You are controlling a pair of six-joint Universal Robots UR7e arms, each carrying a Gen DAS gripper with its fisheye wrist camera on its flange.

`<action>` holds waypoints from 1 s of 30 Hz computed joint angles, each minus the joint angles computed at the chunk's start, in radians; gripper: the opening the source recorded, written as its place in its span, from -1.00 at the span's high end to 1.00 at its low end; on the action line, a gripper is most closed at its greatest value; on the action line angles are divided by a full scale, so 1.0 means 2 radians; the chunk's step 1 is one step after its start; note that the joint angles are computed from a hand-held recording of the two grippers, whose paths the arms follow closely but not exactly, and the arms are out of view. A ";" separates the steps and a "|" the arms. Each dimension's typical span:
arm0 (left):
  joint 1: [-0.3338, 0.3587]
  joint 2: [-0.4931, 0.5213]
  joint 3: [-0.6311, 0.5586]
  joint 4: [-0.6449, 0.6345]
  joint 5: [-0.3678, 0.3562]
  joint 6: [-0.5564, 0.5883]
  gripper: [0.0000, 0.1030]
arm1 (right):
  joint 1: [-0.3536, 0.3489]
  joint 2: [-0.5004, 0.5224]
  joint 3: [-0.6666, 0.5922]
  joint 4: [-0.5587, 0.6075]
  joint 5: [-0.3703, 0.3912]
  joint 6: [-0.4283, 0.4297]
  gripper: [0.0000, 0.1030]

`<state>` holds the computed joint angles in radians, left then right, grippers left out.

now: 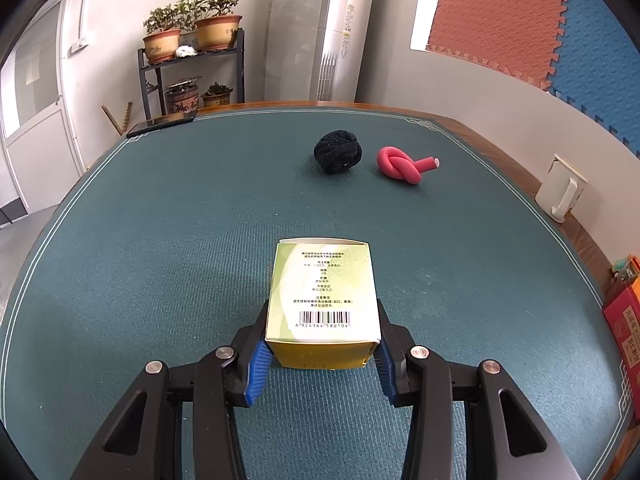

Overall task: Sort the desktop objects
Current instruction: 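Carry the yellow box to the bin and open the left gripper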

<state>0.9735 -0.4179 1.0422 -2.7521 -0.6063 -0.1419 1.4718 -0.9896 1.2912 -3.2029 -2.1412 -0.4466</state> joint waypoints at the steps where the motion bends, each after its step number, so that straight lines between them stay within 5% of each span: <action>1: 0.000 0.000 0.001 -0.001 -0.001 0.001 0.13 | 0.001 -0.001 0.002 -0.004 0.002 -0.002 -0.22; 16: -0.032 0.029 -0.028 0.002 -0.090 0.042 0.13 | -0.017 -0.023 0.042 -0.026 0.051 0.014 -0.29; 30: -0.085 0.182 -0.273 0.139 -0.247 0.134 0.13 | -0.037 -0.057 0.074 -0.036 0.108 0.015 -0.31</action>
<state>0.8034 -0.0541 0.4962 -2.4738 -1.1005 0.1268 1.3975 -1.1027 1.4389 -3.2757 -1.9250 -0.4166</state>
